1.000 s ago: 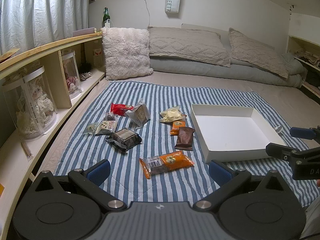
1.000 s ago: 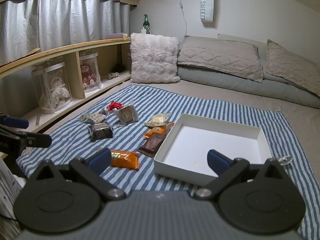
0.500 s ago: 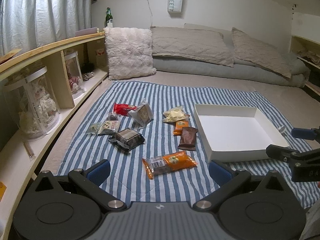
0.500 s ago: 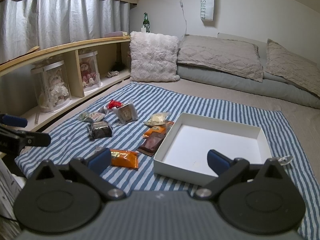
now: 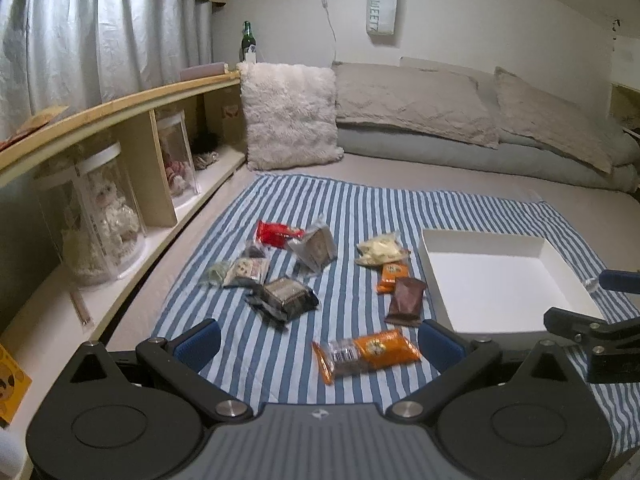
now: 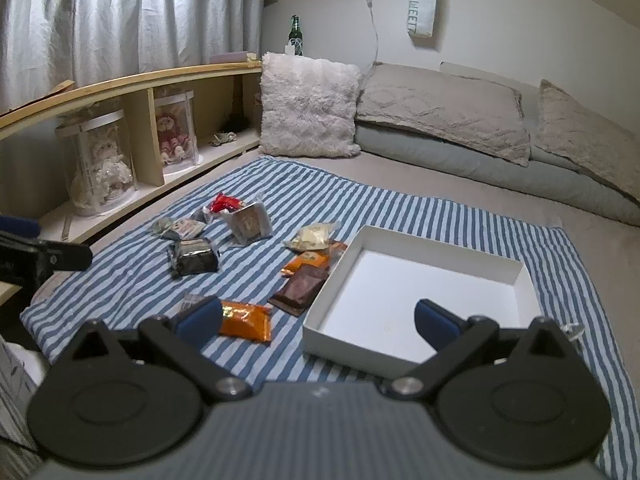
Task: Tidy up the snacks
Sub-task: 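Grasp the silver-wrapped cake with the left tool while the right tool grasps the orange bar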
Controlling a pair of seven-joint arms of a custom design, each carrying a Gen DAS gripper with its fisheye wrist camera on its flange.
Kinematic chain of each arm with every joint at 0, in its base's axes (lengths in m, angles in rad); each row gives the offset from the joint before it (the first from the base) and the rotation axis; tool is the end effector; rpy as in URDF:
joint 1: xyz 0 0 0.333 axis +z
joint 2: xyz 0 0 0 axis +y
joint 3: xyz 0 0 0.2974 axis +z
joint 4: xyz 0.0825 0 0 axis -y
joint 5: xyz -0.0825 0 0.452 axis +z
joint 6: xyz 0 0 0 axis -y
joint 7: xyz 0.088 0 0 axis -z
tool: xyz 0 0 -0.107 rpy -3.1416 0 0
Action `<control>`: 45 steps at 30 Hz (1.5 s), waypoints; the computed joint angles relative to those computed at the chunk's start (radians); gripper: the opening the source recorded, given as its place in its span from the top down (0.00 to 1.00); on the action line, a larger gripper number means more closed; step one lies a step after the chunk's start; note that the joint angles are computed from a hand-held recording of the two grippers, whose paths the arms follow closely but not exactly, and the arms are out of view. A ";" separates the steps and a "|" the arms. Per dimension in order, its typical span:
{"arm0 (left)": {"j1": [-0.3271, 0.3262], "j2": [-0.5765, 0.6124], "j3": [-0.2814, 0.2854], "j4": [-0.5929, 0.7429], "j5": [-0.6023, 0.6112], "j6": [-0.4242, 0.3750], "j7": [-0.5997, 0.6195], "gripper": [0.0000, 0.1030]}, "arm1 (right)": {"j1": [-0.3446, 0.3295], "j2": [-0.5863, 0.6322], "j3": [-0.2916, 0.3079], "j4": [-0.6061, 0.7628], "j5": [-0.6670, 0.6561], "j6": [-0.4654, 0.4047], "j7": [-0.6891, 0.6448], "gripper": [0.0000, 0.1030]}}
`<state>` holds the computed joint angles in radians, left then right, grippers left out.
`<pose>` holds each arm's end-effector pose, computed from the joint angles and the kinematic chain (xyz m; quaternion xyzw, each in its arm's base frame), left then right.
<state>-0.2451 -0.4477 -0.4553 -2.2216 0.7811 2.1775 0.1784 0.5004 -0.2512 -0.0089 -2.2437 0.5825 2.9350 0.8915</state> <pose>0.4164 -0.3433 0.5527 -0.7264 0.5126 -0.2500 0.3836 0.5335 0.2453 0.5304 -0.7918 0.3891 -0.2193 0.4166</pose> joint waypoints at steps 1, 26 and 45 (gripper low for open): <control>0.003 0.004 0.004 0.004 0.000 0.004 0.002 0.00 | 0.000 0.012 0.001 0.014 -0.006 0.000 -0.003 0.00; 0.100 0.293 0.171 0.199 0.051 0.198 0.107 0.00 | -0.156 0.414 0.192 0.469 0.319 -0.127 -0.486 0.00; 0.121 0.512 0.298 0.290 -0.211 0.295 0.542 0.00 | -0.214 0.667 0.256 0.695 0.024 -0.423 -0.587 0.00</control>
